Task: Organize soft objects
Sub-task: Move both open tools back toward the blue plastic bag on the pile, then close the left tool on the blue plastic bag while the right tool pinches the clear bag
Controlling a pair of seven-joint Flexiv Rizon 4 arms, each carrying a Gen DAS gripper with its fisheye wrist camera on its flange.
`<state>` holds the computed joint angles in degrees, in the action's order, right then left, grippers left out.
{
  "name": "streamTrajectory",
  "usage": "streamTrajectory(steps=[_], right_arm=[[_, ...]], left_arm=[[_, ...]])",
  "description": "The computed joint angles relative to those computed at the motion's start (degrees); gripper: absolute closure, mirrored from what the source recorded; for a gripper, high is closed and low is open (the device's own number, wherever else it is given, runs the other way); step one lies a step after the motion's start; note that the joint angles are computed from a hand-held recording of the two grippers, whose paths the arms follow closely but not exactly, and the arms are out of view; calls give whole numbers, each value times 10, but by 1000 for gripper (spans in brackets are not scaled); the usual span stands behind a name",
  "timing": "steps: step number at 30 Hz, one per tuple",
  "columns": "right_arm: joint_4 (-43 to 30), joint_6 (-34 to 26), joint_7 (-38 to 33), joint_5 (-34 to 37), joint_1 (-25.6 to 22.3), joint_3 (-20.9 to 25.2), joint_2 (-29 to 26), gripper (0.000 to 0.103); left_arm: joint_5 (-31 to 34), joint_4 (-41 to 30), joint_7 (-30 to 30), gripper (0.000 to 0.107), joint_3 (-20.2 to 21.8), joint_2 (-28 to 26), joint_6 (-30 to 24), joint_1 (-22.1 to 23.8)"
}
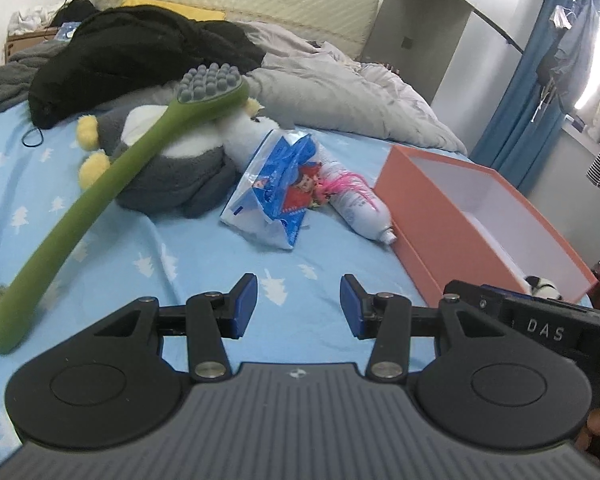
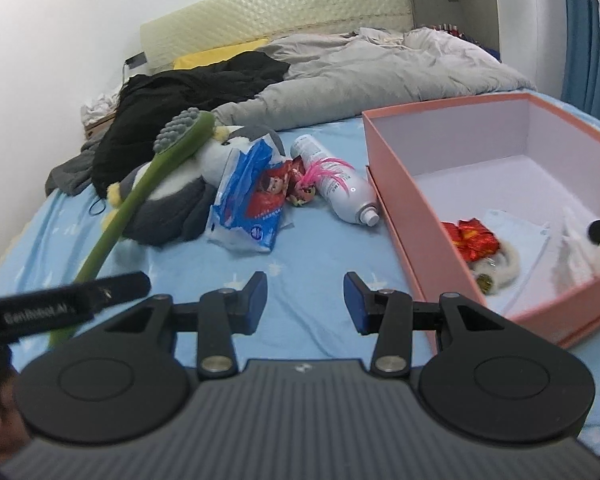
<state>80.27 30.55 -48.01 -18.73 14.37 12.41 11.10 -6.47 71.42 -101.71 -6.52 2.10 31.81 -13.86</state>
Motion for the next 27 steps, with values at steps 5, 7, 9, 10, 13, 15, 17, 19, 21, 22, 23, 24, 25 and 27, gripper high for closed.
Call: streamTrajectory(steps=[5,7,9,10,13,15,17,19,21,22,23,24,25,27], right_arm=[[-11,36,34,-12,-2,-11,-45,58],[-20,50,46,-11,-1,-19,-64,58],[-36,57,53,-2,2,-27,-86,58],[-43,60,53,2,4,-30,-97,58],[-65,69,52,8,10,-40,-128,58],[-79,70,55,11,13,-45,-147,58],[-97,62,68,10,18,-52,-168,58],[-120,49,85,7,22,-60,-189,58],[-133,54,99,14,24,-65,-205,58],[-141,55,106,17,25,-67,-214,58],[-148,55,111,17,27,-69,-220,58],[-154,56,116,16,28,-72,-228,58],[-158,58,123,14,30,-74,-234,59],[-167,59,140,7,33,-80,-247,60]], left_arm=[[-1,-7,9,55,0,-45,40,2],[-1,-16,9,55,0,-65,47,1],[-2,-28,7,55,1,-84,50,0],[-3,-33,5,55,2,-93,57,-1],[-1,-50,0,55,7,-120,74,-3],[-7,-63,-1,55,8,-137,79,-2],[-20,-73,3,55,8,-153,90,0],[-26,-85,11,55,8,-167,97,1],[-31,-97,26,55,7,-182,107,1],[-32,-103,30,55,7,-188,111,0],[-34,-108,31,55,8,-194,113,-1],[-36,-113,32,55,8,-200,115,-1],[-40,-120,33,55,8,-208,115,-1],[-39,-134,37,55,10,-222,109,-2]])
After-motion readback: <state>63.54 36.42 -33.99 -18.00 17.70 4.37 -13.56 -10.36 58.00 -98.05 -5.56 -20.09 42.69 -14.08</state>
